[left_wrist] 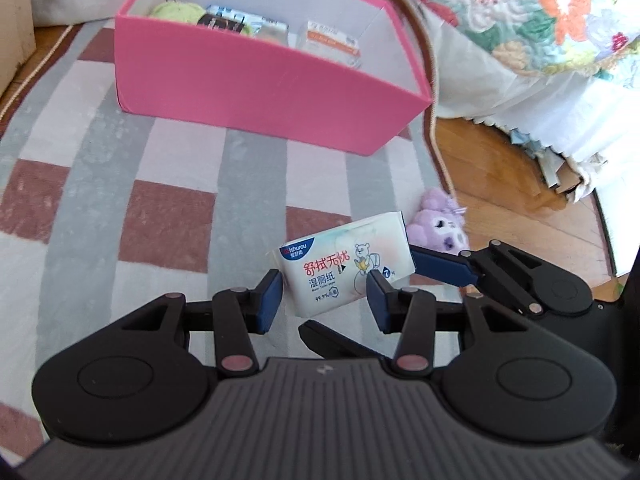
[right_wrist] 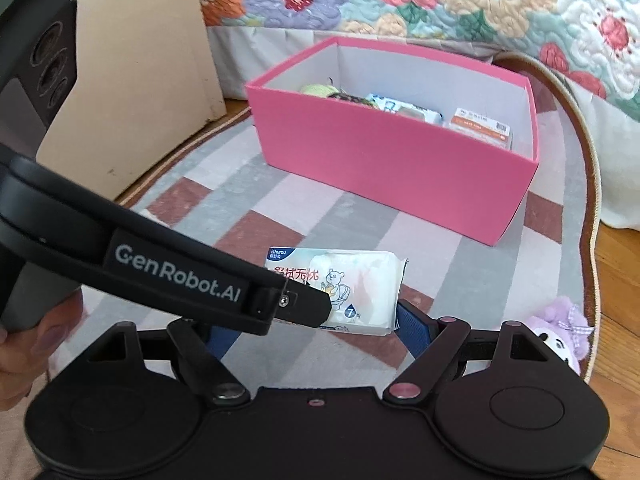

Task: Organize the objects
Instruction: 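Lift the wipes packet with the left gripper and carry it over the box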

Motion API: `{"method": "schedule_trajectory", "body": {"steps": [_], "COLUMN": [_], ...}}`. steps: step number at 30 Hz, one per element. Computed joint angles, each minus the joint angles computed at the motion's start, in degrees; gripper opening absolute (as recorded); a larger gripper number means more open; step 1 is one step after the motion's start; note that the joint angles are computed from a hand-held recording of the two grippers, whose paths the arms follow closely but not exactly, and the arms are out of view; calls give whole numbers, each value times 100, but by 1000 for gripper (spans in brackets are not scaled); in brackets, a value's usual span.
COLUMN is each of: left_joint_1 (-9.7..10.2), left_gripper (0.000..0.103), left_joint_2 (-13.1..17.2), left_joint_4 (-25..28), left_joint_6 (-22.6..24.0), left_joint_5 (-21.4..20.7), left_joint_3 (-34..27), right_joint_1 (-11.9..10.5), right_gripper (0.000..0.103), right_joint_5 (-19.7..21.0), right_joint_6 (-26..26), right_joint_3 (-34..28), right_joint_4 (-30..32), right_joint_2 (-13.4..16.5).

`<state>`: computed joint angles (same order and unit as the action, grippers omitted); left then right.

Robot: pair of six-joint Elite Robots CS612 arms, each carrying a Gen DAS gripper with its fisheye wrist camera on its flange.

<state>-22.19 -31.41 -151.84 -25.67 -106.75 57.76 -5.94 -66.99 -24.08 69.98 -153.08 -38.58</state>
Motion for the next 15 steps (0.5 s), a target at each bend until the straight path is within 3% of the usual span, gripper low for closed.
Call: {"method": "schedule_trajectory", "body": {"steps": [9,15], "left_joint_1": [-36,-38], "left_gripper": [44,44], "left_joint_2": [-420,-608], "left_joint_4": [-162,-66], "left_joint_6": [16,218], "left_joint_5": [45,73], "left_joint_3": [421,468], "right_joint_1": [-124,-137], "right_gripper": [85,83], "right_joint_5": [468,520], "right_joint_6": [171,81], "right_joint_3": [165,213], "right_joint_4": [328,339], "right_joint_2": [-355,-505]}}
